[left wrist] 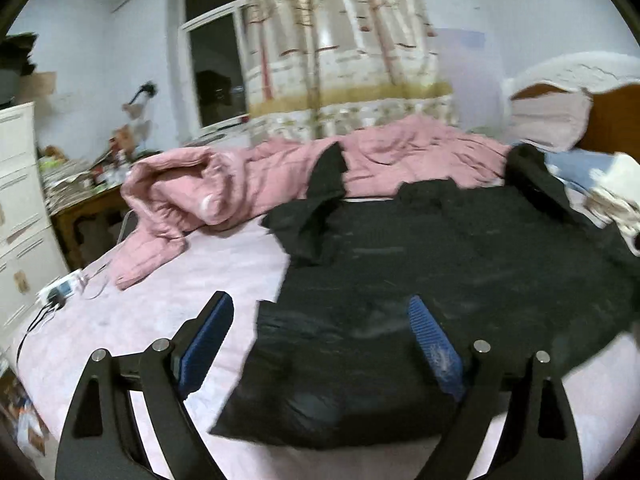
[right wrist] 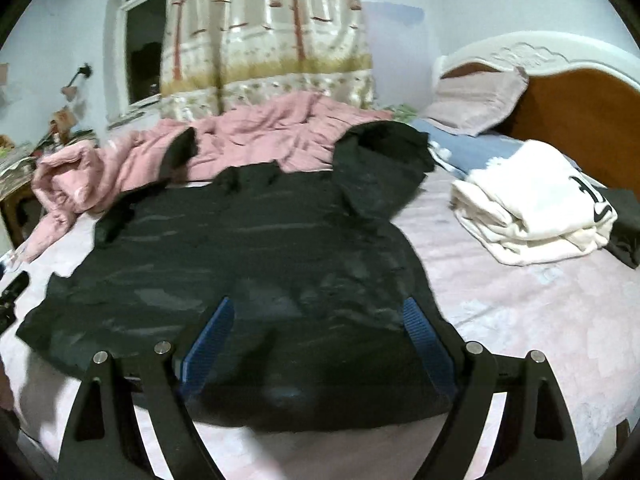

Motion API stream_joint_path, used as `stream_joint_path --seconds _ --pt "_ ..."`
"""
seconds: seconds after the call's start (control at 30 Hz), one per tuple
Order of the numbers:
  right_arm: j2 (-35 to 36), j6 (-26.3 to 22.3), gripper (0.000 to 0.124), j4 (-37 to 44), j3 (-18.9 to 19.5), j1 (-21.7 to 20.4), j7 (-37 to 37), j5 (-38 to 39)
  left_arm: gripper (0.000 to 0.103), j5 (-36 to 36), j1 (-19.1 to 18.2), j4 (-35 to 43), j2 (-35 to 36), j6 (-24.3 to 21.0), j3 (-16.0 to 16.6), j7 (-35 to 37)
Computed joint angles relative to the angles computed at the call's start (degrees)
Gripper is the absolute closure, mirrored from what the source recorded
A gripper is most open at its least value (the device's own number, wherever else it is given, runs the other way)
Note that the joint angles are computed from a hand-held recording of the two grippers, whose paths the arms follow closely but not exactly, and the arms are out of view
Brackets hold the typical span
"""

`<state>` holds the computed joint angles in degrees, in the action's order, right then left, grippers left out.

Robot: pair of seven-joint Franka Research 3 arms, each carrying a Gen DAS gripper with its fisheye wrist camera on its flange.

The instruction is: Fold large clothes

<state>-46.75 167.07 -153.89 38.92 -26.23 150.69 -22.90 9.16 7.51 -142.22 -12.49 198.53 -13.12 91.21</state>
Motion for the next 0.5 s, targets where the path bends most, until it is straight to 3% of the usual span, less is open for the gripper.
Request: stream_joint_path --seconds 0.07,0.17,0.27,0.33,0.4,0.5 --pt "-0.6 -0.3 0.036 -0.2 0.1 1.1 -0.5 -0.3 0.013 0.5 0.2 -1.5 -1.2 0.1 -0.3 1.0" --pt "-0.2 -1.0 0.036 -1.1 -1.3 3.8 -1.9 0.2 0.008 5.8 -4.7 -3.3 -2.5 -1.2 5.3 -1.7" --pt "1.0 -3.7 0.036 -1.3 -2.9 6.8 -3.3 0.8 0.008 13.5 -12.9 -3.5 -2.7 -4.6 14.2 -4.4" --pt "0.6 -8.7 0.036 -0.1 -0.7 6.3 -2.9 -1.0 0.008 16.2 -15.2 -3.2 -2.5 -6.7 16.1 -4.1" --pt "-0.1 -16.4 0.036 2.1 3.7 4.6 -2.2 -4.9 0.008 17.0 -14.0 -3.1 -2.3 -8.2 14.3 -3.1" --pt "3.0 -16.5 0.036 2.1 1.0 8.9 -5.1 -6.5 0.008 16.7 -19.7 -2.9 -2.1 -11.3 18.7 -0.7"
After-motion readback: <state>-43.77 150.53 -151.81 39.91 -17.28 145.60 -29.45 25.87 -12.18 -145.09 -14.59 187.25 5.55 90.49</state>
